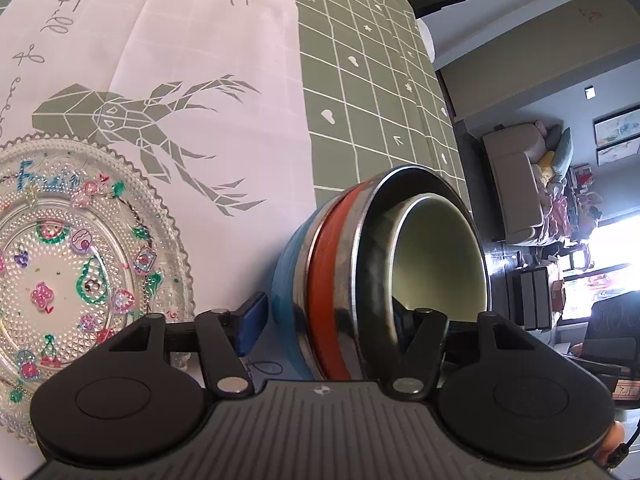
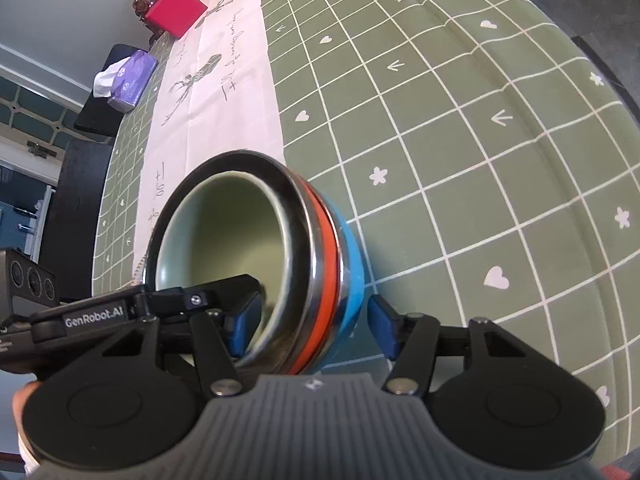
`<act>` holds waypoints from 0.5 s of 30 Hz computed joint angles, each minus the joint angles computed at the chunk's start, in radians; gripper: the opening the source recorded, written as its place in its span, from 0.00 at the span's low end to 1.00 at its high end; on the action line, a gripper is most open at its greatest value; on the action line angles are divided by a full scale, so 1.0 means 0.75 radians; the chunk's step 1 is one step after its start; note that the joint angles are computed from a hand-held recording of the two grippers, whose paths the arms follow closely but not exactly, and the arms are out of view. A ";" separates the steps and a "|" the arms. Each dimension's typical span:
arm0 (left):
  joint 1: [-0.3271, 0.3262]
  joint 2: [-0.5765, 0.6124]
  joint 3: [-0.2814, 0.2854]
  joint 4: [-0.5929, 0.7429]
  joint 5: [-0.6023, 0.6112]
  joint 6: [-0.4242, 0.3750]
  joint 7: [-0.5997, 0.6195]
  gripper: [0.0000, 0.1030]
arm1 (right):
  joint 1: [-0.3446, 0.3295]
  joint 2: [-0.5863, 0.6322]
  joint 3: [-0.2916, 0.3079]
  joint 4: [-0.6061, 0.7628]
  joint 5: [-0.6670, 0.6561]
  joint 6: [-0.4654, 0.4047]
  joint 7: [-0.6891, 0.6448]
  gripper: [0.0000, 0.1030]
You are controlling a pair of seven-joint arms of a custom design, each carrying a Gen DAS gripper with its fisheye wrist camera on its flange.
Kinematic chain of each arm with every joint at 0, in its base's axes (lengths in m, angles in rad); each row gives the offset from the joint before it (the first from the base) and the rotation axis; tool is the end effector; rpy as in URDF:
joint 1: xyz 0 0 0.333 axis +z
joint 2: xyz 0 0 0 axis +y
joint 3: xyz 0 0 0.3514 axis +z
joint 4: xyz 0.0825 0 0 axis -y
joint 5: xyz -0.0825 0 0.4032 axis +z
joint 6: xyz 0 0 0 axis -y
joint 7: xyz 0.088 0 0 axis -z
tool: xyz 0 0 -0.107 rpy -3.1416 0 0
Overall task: Organize plates and bowls
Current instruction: 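Carry the nested bowl stack with the left tool onto the glass plates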
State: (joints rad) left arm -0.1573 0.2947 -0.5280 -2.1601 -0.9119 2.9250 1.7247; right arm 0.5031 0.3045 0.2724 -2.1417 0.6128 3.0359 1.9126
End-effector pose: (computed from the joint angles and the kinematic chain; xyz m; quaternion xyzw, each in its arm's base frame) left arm 0.5094 -0.3370 0.3308 0.6918 -0.6432 0.3023 0.1278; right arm 0.4843 0.4018 0.3410 -0.6033 0.7339 0.0892 0.2991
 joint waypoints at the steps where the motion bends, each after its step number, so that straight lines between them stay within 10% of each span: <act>1: -0.006 -0.002 0.005 0.000 0.015 -0.001 -0.007 0.62 | 0.008 -0.002 -0.009 -0.001 -0.009 0.000 0.007 0.54; 15: -0.038 -0.041 0.036 -0.036 0.218 -0.002 -0.191 0.60 | 0.019 -0.019 -0.020 -0.025 -0.034 0.019 0.049 0.47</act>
State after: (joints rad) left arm -0.1857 0.2640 -0.5006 -2.1874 -0.7480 2.9238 1.5812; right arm 0.5171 0.2904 0.2572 -2.1607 0.5872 3.0498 1.9496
